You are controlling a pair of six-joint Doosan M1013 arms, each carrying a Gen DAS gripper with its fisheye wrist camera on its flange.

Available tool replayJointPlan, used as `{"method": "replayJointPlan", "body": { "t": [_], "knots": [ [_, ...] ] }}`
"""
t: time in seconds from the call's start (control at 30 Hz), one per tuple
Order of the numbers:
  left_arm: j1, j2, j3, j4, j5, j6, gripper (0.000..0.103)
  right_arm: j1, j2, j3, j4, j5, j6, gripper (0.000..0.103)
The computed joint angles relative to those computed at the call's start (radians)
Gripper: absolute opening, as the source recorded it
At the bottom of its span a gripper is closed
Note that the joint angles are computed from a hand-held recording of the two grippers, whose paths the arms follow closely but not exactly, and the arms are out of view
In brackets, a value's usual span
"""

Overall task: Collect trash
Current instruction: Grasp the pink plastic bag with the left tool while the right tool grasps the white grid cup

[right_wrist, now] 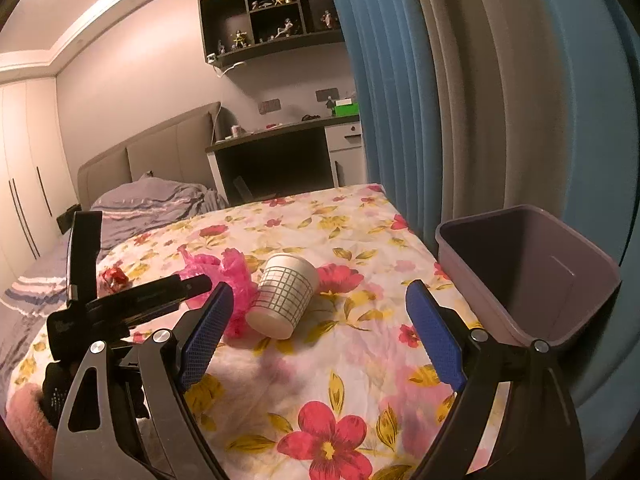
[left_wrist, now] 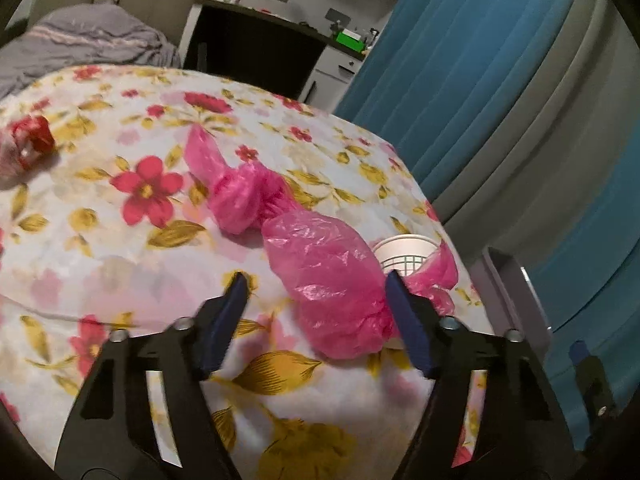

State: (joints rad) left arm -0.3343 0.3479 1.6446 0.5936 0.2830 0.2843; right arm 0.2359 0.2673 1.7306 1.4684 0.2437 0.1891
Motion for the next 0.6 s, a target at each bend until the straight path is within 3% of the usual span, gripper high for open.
{"method": "replayJointPlan", "body": {
  "t": [0.07, 0.23, 0.33, 0.43, 0.5, 0.6],
  "knots": [
    [0.002, 0.003, 0.0, -0.037, -0.018, 0.037, 0.043, 0.004, 0.006, -0.007, -0.047, 0.0, 0.046, 0.085],
    [0.005, -0.004, 0.01, -0.013, -0.032, -0.002, 0.017, 0.009, 0.014, -0.019, -0.139, 0.011, 0.137, 0.085],
    [0.0, -0.024, 0.033, 0.115, -0.039, -0.122, 0.007, 0.016, 0.015, -0.024, -0.185, 0.015, 0.179, 0.085],
    [-0.01, -0.059, 0.064, 0.332, -0.015, -0.325, 0.006, 0.023, 0.018, -0.033, -0.251, 0.017, 0.241, 0.085],
    [-0.021, -0.083, 0.084, 0.485, 0.034, -0.462, 0.006, 0.029, 0.025, -0.043, -0.298, 0.017, 0.286, 0.085],
    [-0.058, -0.108, 0.101, 0.656, 0.23, -0.579, 0.006, 0.042, 0.042, -0.066, -0.395, 0.012, 0.374, 0.085]
  ]
}}
